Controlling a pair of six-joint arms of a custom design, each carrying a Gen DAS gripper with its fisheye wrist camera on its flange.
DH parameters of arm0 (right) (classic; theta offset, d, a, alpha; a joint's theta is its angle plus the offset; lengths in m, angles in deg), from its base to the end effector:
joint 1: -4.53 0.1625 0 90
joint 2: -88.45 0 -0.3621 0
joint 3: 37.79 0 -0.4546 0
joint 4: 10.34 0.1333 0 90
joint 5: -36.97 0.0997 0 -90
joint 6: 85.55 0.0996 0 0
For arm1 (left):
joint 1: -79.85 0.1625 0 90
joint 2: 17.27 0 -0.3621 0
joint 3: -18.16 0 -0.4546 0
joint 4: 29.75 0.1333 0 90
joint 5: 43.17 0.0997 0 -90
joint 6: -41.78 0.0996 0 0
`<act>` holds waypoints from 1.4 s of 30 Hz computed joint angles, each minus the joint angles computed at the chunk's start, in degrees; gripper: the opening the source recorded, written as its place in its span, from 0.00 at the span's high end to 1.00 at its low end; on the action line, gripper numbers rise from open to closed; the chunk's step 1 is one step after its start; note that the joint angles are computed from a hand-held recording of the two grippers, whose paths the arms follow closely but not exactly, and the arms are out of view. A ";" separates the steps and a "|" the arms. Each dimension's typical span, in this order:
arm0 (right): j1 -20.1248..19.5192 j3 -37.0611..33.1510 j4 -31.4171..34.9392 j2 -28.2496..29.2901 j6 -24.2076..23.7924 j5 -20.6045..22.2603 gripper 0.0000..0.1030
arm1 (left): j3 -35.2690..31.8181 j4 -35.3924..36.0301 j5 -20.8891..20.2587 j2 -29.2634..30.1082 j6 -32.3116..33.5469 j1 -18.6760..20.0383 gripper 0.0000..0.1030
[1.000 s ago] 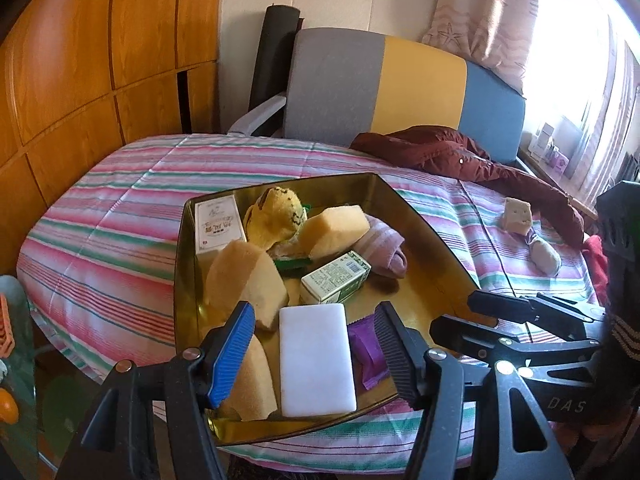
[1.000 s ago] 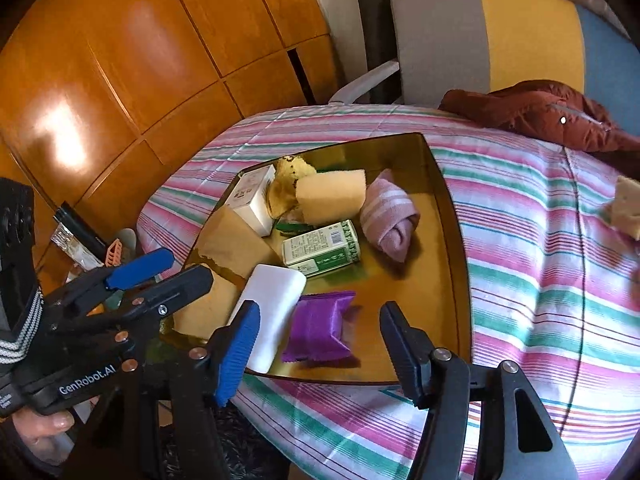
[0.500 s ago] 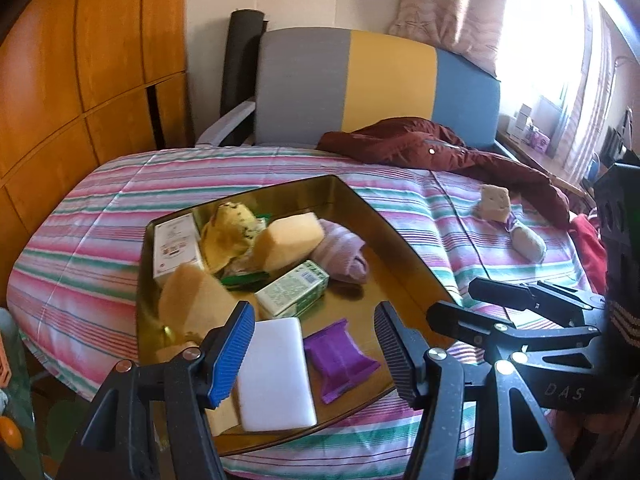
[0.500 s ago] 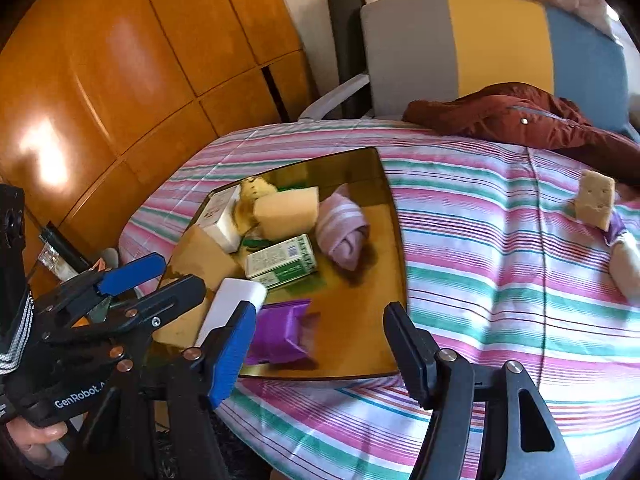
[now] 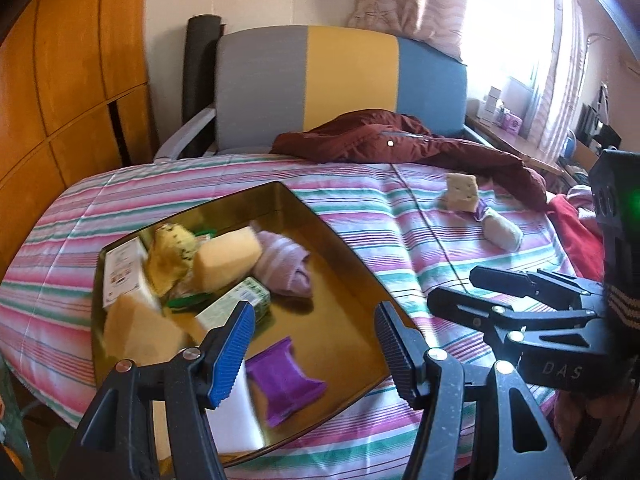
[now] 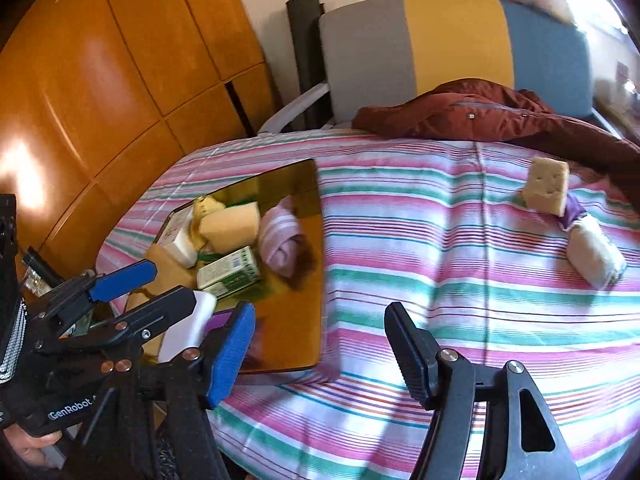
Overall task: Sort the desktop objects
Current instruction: 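Move both tools back toward the remaining pile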
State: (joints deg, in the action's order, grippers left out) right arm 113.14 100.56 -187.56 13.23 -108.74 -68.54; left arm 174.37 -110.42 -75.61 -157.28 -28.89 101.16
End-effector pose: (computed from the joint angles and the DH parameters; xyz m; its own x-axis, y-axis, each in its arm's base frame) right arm 0.2377 -0.3716 0.0602 -0.7567 -0.5283 0.3851 -0.6411 0.7149 -0.2791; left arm -0.1316 -0.2847 0.1772 -0.7456 -0.1003 -0.6588 0.4141 0.7048 -0.5760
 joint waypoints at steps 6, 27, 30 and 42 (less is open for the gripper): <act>-1.96 0.57 -0.22 -2.61 -0.09 -1.74 0.33 | -0.31 -11.32 -0.51 6.28 7.17 1.75 0.39; -10.65 1.18 5.67 -12.71 2.50 -4.72 0.33 | -2.76 -36.03 -4.26 23.18 21.71 6.15 0.39; -11.89 0.70 6.73 -13.95 2.56 -5.46 0.33 | -3.26 -38.15 -4.71 25.08 22.91 6.53 0.39; -15.01 -5.88 8.68 -11.39 -0.51 -8.67 0.33 | -5.49 -45.27 -6.51 32.63 26.86 8.45 0.39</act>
State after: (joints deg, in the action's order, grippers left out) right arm 98.13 94.68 -178.87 1.84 -109.24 -77.22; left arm 168.88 -155.69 -82.11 -124.65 -2.03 109.61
